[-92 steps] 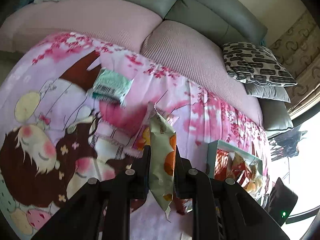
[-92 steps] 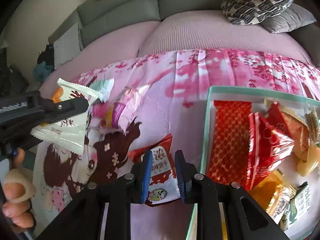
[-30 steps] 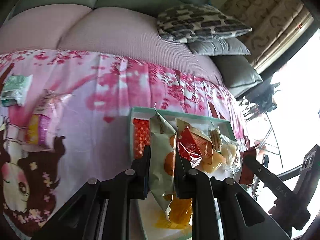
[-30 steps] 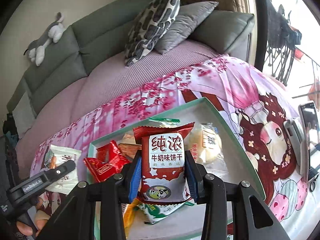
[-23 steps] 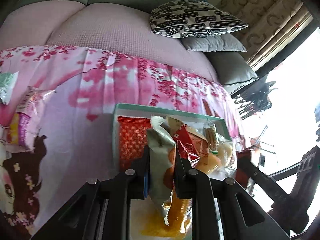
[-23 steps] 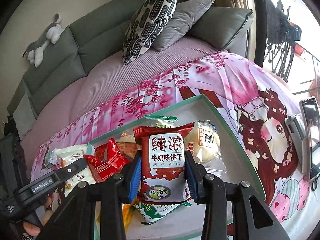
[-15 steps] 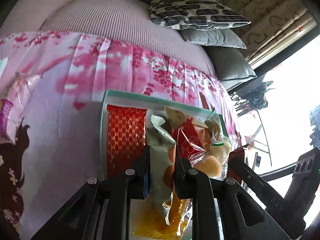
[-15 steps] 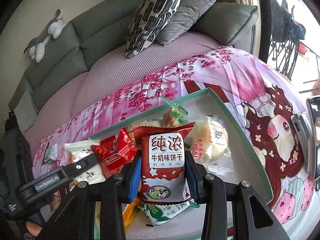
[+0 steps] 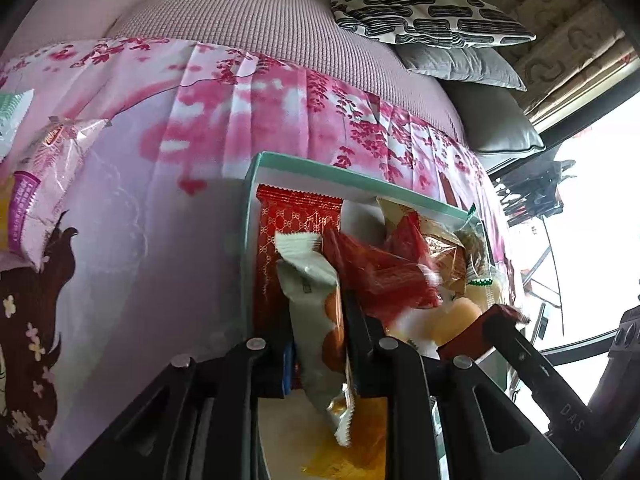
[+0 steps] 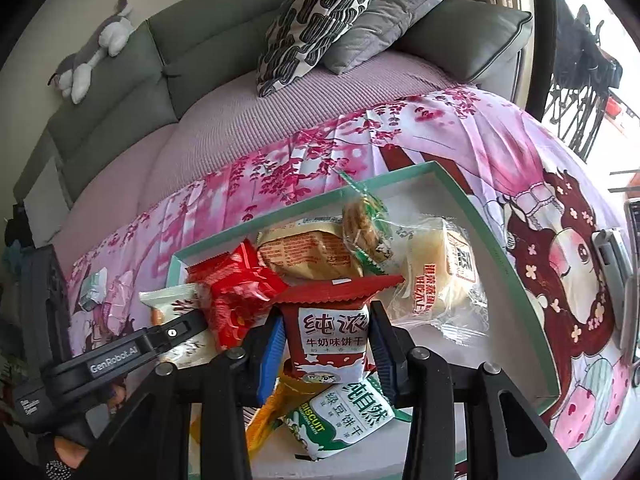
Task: Organize snacks
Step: 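Release the cookie pack into the tray with the left tool while the right tool releases the milk biscuits, then move both tools back to the green pack and pink bread bag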
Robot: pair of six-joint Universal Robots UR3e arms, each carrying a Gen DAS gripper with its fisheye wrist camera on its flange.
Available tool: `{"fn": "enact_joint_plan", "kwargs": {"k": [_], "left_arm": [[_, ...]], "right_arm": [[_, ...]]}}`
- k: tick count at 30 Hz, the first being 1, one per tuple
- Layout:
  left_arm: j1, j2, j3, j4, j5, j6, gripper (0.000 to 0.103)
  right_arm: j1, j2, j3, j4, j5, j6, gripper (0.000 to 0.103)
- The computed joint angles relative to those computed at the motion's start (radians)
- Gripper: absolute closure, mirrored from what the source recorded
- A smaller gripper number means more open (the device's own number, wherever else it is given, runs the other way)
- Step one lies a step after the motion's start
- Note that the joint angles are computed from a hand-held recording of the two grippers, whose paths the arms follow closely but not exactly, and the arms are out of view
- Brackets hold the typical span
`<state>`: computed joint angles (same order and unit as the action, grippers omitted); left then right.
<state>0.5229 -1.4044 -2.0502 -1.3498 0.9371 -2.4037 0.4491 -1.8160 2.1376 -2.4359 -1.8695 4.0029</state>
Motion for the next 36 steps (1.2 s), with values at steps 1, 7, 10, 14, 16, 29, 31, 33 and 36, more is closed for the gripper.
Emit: {"fn": "enact_joint_plan", "kwargs": {"k": [1,7,10,14,16,29,31,33,36], "left_arm": [[0.004,0.0,0.009,-0.017,0.0,0.008,0.068],[0.013,0.05,0.041,-0.083,0.018,0.045,0.039],[0.025,0.069,0.055,-0.115,0.024,0.065,0.039],[0.054,0.095,0.065,-0.146,0.027,0.083,0.025],[0.062,0.11,0.057,-0.127,0.04,0.078,0.02],[0.056,0.166,-0.069,0.25,0.221,-0.076,0.016],[0.038,0.182,-0.117,0.376,0.279,-0.092,0.013],[0.014,0.188,-0.167,0.511,0.344,-0.108,0.005],[-0.004,0.178,-0.21,0.649,0.409,-0.104,0.005]], "right_arm": [[-0.002,0.001,0.0,0.0,0.004,0.002,0.057],[0.0,0.019,-0.019,0.021,0.005,-0.001,0.044],[0.0,0.026,-0.025,0.023,0.008,-0.003,0.04],[0.003,0.036,-0.032,0.026,0.007,-0.007,0.032],[0.007,0.042,-0.035,0.027,0.003,-0.006,0.027],[0.02,0.064,-0.044,0.027,-0.018,-0.012,0.0],[0.02,0.064,-0.043,0.025,-0.021,-0.014,0.0],[0.022,0.064,-0.043,0.021,-0.021,-0.017,0.0],[0.03,0.072,-0.051,0.013,-0.027,-0.021,0.0]]}}
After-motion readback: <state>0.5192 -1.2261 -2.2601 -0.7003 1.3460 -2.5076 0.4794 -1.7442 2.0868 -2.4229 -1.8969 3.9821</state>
